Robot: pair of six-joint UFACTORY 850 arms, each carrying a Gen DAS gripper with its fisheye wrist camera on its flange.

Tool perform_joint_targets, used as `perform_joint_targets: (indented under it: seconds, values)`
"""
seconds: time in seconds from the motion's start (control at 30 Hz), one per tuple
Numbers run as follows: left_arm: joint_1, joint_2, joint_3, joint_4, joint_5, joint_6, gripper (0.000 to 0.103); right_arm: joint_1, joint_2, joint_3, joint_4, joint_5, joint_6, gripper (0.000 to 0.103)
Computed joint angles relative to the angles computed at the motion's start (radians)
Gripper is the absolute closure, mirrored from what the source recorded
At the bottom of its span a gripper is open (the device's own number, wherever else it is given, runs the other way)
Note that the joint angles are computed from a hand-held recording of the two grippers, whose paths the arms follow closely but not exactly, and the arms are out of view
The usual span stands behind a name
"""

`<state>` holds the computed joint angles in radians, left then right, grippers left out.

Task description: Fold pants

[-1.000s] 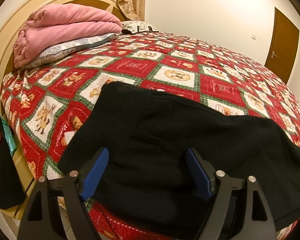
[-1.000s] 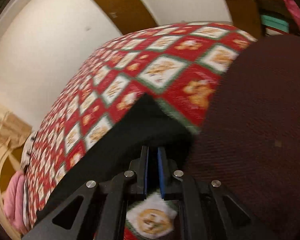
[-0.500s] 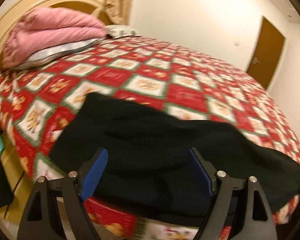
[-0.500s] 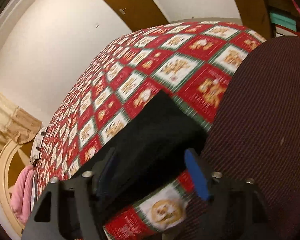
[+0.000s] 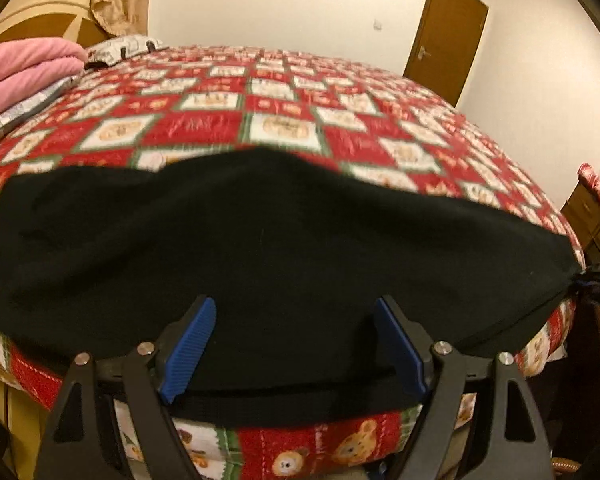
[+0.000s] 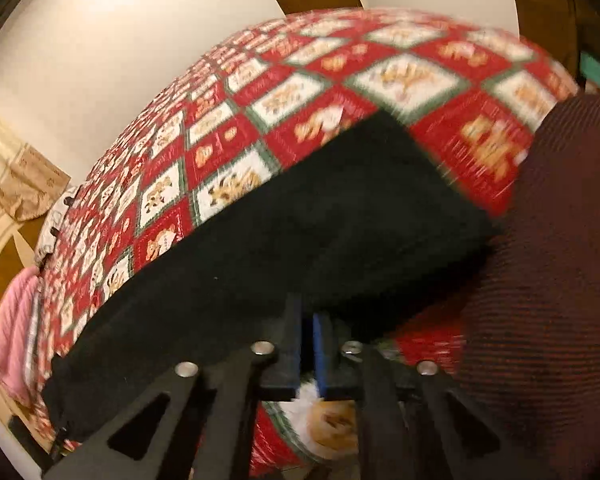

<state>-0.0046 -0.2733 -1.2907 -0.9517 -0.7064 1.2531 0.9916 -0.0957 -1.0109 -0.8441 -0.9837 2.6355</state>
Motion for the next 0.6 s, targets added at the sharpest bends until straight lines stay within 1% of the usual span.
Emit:
perform_joint_targets:
  seconds: [0.07, 0.13, 0.2, 0.23, 0.3, 0.37, 0.4, 0.43, 0.47, 0.5, 0.53, 0.57, 0.6]
  values:
    - [0.01, -0.001, -0.005, 0.002, -0.021, 0.007, 0.019, 0.016, -0.003, -0.027, 0.058, -0.07, -0.083, 0.099]
    - [0.015, -0.004, -0.012, 0.018, -0.025, 0.002, 0.019, 0.019, -0.013, -0.042, 0.11, -0.11, -0.152, 0.099]
    - [0.022, -0.004, -0.013, 0.03, -0.011, -0.018, 0.019, 0.01, -0.017, -0.037, 0.128, -0.079, -0.193, 0.099]
    - [0.031, -0.006, -0.017, 0.027, -0.023, -0.029, 0.019, 0.008, -0.02, -0.034, 0.126, -0.062, -0.19, 0.098]
    - [0.06, -0.01, -0.026, -0.003, -0.073, -0.043, 0.019, 0.007, -0.029, -0.044, 0.15, -0.075, -0.178, 0.093]
    - [0.091, -0.006, -0.027, -0.038, -0.116, -0.037, 0.019, 0.018, -0.041, -0.071, 0.186, -0.157, -0.132, 0.08]
    - [0.102, 0.005, -0.017, -0.056, -0.123, -0.019, 0.019, 0.037, -0.041, -0.082, 0.177, -0.205, -0.078, 0.078]
    - [0.107, 0.013, -0.007, -0.07, -0.122, 0.002, 0.019, 0.048, -0.043, -0.09, 0.154, -0.218, -0.046, 0.075]
    - [0.111, 0.033, 0.016, -0.096, -0.115, 0.061, 0.019, 0.066, -0.043, -0.096, 0.108, -0.216, -0.002, 0.074]
    - [0.107, 0.046, 0.031, -0.106, -0.106, 0.1, 0.019, 0.081, -0.038, -0.094, 0.035, -0.172, 0.034, 0.073]
    - [0.097, 0.062, 0.052, -0.112, -0.091, 0.154, 0.019, 0.085, -0.035, -0.087, -0.056, -0.089, 0.065, 0.071]
    - [0.087, 0.074, 0.067, -0.111, -0.086, 0.191, 0.019, 0.079, -0.041, -0.085, -0.142, 0.012, 0.097, 0.071]
    - [0.076, 0.083, 0.079, -0.109, -0.091, 0.218, 0.019, 0.071, -0.053, -0.09, -0.192, 0.081, 0.12, 0.071]
